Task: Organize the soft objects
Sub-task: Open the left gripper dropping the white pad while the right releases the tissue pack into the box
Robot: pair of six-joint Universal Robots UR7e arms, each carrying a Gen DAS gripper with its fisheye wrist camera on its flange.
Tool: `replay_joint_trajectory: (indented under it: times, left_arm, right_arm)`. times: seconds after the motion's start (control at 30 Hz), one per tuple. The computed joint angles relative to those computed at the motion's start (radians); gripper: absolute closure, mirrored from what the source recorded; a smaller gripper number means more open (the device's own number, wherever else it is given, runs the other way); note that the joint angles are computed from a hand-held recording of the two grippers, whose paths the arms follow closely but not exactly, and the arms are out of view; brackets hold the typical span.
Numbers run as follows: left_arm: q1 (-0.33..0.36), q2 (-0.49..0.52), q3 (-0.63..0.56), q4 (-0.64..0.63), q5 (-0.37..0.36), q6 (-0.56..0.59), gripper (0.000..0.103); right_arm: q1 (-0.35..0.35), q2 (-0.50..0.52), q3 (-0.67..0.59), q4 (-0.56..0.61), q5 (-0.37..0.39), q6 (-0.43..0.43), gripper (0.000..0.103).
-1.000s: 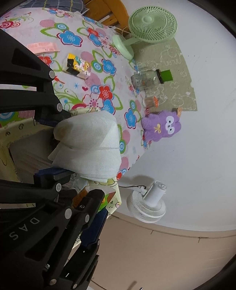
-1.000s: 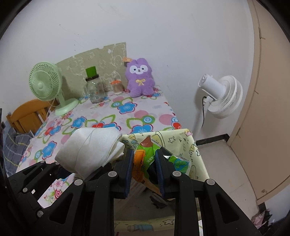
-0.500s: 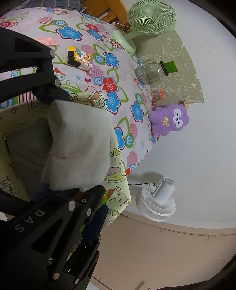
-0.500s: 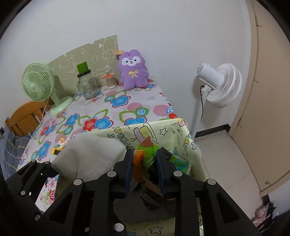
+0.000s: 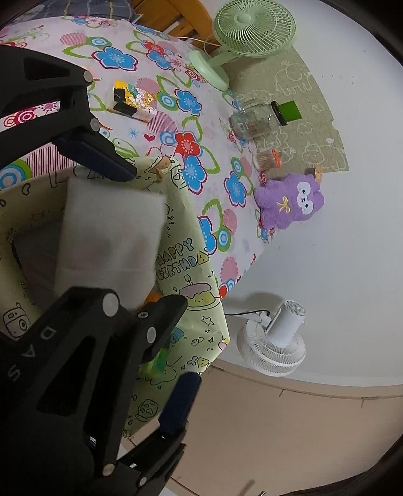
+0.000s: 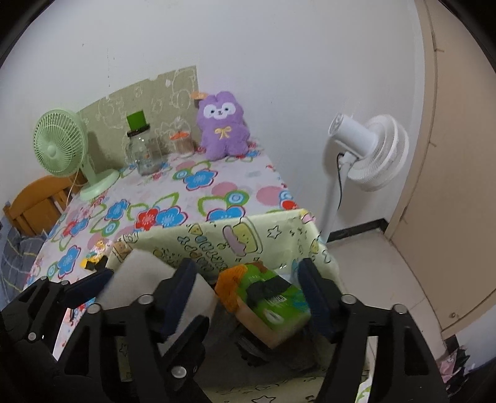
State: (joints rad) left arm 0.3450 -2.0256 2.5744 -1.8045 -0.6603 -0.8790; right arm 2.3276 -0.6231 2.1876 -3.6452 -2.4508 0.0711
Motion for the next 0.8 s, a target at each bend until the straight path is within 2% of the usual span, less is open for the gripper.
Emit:
replay_joint_trajectory:
  times: [0.2, 0.37, 0.5, 0.8]
  left_arm:
    - [-0.025, -0.028, -0.004, 0.054, 0.012, -0.04, 0.003]
    - [-0.052, -0.061, -0.01, 0.108, 0.02, -0.073, 0.001]
    - [-0.089, -0.102, -0.017, 0.186, 0.023, -0.12, 0.0]
    - [-0.185, -0.198, -0.041, 0.426, 0.025, -0.274, 0.0]
  right_arm:
    - [0.022, -0.003, -0.004, 0.002, -0.028, -0.007, 0.018]
    - [0.05, 0.004, -0.002, -0.042, -0.054, -0.016, 0.013]
    - [0.068, 0.008, 0.0, -0.076, -0.057, -0.033, 0.013]
    - [0.11, -0.012, 0.002, 0.002, -0.045, 0.016, 0.013]
